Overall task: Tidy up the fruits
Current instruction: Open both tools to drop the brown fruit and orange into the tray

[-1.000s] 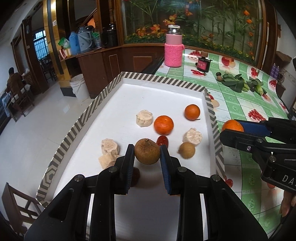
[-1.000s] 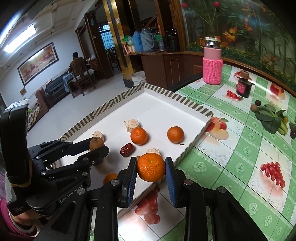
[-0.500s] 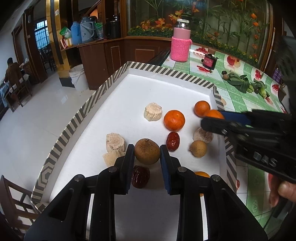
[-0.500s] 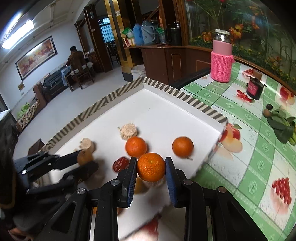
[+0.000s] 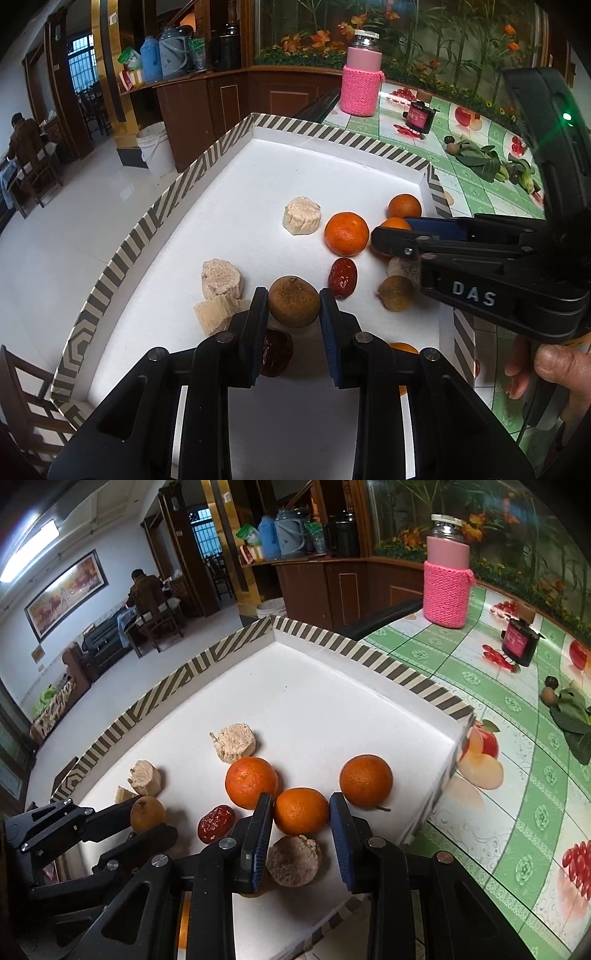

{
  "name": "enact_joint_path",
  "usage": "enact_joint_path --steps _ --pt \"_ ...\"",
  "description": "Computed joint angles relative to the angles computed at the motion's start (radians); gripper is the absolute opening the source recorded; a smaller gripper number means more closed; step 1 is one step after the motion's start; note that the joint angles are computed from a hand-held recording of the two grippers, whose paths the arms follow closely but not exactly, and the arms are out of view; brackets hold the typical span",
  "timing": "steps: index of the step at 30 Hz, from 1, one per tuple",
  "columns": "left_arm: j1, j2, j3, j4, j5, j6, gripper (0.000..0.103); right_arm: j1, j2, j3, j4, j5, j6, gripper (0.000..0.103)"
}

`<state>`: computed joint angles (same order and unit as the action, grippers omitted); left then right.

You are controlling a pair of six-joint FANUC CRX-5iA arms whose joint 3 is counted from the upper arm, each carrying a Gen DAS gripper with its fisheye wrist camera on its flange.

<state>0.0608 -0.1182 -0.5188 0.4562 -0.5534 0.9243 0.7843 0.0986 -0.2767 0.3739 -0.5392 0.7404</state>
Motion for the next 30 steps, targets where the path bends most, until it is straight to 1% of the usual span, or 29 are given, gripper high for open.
enact_joint_path --steps 3,4,5,6,7,8,12,15,18,21,23,27,30 --pt "0.002 -0.002 0.003 -0.013 -0.003 0.018 0.029 0.004 -0.039 -0.052 0.062 0.040 -0.073 0.030" --pt "0.002 -0.004 0.000 -0.007 -0.002 0.014 0.033 0.005 -0.049 -0.064 0.081 0.048 -0.095 0.030" --pt "0.003 -0.007 -0.003 -0.003 -0.001 0.011 0.039 0.008 -0.063 -0.082 0.114 0.053 -0.129 0.030" --pt "0.003 -0.012 -0.009 0.003 0.005 0.009 0.043 0.013 -0.079 -0.106 0.160 0.058 -0.176 0.030" --pt "0.002 -0.020 -0.019 0.013 0.017 0.001 0.051 0.019 -0.096 -0.131 0.210 0.062 -0.228 0.030" --pt "0.002 -0.027 -0.028 0.025 0.029 -0.007 0.054 0.024 -0.114 -0.156 0.252 0.068 -0.276 0.030" --pt "-0.002 -0.063 -0.059 0.042 0.069 -0.014 0.054 0.045 -0.176 -0.233 0.381 0.078 -0.419 0.030" --pt "-0.006 -0.091 -0.078 0.047 0.096 -0.017 0.054 0.062 -0.220 -0.303 0.540 0.059 -0.584 0.030" --pt "-0.009 -0.122 -0.103 0.062 0.122 -0.024 0.054 0.072 -0.249 -0.343 0.619 0.036 -0.695 0.030" --pt "-0.012 -0.145 -0.119 0.073 0.137 -0.024 0.054 0.066 -0.266 -0.371 0.653 0.056 -0.757 0.030" --pt "-0.014 -0.156 -0.126 0.075 0.140 -0.022 0.054 0.078 -0.270 -0.378 0.670 0.028 -0.783 0.030" --pt "-0.020 -0.181 -0.141 0.065 0.153 -0.009 0.054 0.081 -0.285 -0.402 0.700 0.034 -0.828 0.030" --pt "-0.023 -0.196 -0.149 0.065 0.160 -0.011 0.054 0.090 -0.286 -0.404 0.696 0.025 -0.823 0.030"
